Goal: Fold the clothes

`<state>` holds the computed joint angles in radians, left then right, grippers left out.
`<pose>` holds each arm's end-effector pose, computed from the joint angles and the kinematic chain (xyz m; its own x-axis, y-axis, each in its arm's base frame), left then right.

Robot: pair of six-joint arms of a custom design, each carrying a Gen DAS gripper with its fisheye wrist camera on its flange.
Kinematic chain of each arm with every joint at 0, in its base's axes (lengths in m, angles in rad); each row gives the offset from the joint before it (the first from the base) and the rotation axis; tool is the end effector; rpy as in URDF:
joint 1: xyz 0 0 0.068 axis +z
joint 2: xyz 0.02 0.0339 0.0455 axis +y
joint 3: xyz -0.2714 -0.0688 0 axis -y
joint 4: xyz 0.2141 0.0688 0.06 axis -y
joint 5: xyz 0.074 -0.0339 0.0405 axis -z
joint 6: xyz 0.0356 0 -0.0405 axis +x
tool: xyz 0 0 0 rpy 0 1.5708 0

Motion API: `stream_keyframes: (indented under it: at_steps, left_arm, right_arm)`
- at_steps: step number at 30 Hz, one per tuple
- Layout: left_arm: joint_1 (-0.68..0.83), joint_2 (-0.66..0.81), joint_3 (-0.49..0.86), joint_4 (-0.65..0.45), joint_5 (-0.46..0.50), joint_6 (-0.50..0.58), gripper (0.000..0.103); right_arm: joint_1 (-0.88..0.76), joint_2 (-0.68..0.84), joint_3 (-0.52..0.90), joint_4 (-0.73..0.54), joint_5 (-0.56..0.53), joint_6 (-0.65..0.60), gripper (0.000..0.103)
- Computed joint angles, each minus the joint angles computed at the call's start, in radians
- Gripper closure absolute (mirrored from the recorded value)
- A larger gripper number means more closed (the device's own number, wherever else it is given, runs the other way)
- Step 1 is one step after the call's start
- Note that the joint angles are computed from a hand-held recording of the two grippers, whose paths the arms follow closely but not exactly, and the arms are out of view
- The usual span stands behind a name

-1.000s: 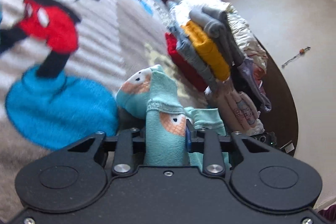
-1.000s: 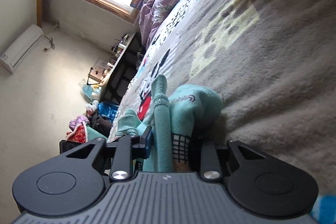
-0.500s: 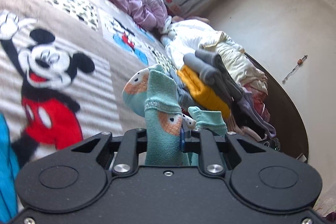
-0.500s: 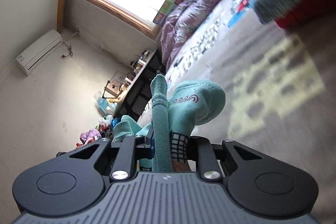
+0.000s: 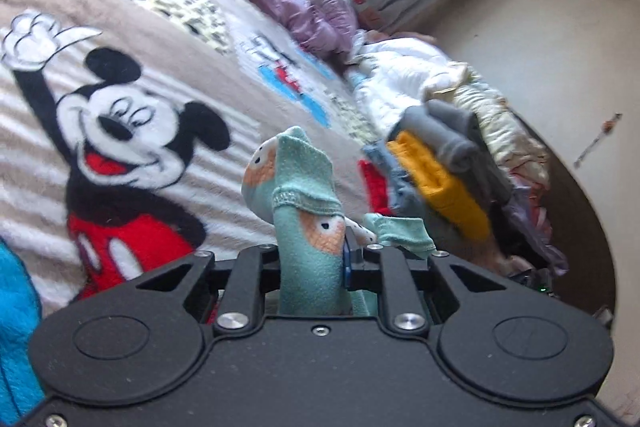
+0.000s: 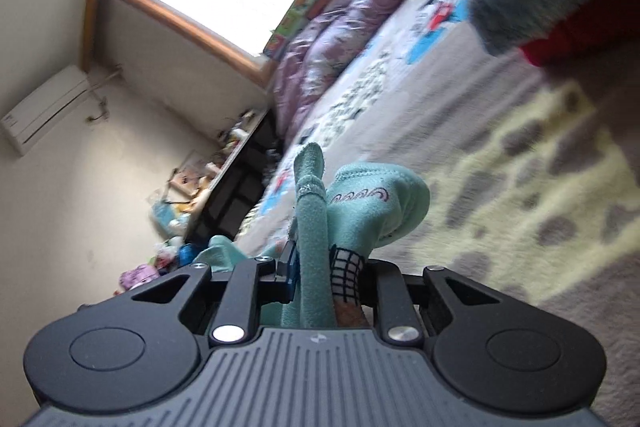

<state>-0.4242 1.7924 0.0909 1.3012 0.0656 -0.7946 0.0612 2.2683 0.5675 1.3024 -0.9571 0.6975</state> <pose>0.1923 -0.0894 0.1155 -0.5811 -0.5188 -0.6270 0.0728 0.7342 -0.6751 0.3108 0.0482 0.0648 -0.8025 0.3214 -0.5027 -0.3547 0.4205 0.8351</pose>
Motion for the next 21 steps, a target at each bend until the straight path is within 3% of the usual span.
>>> stream_keyframes:
  at_steps: [1,2,3,4,5,12,14,19,21]
  left_arm:
    - [-0.009,-0.013,0.019,-0.064,-0.029,-0.004,0.084]
    - [-0.017,-0.025,0.038,-0.128,-0.058,-0.009,0.071]
    - [-0.014,-0.026,0.039,-0.142,-0.069,-0.019,0.050]
    - [-0.010,-0.025,0.039,-0.151,-0.078,-0.028,0.042]
    - [-0.010,-0.031,0.028,-0.146,-0.097,-0.037,0.038]
    - [0.000,-0.163,-0.008,-0.266,-0.154,-0.054,0.036]
    - [-0.013,-0.234,0.010,-0.377,-0.182,-0.071,0.035]
    - [-0.136,-0.422,0.093,-0.712,-0.363,-0.054,0.032]
    - [-0.161,-0.461,0.101,-0.756,-0.381,-0.060,0.031]
  right_arm:
    - [-0.005,0.006,0.006,-0.008,0.001,0.009,0.076]
    - [-0.009,0.012,0.012,-0.016,0.001,0.018,0.070]
    - [-0.014,0.017,0.019,-0.025,0.002,0.027,0.061]
    - [-0.019,0.014,0.019,-0.033,0.008,0.031,0.036]
    - [-0.025,-0.001,0.007,-0.035,0.023,0.021,0.023]
    - [-0.103,-0.190,-0.087,-0.210,0.079,-0.191,0.023]
    - [-0.141,-0.244,-0.136,-0.263,0.070,-0.275,0.023]
    - [-0.246,-0.336,-0.315,-0.346,0.025,-0.504,0.023]
    - [-0.287,-0.374,-0.366,-0.415,-0.005,-0.589,0.023]
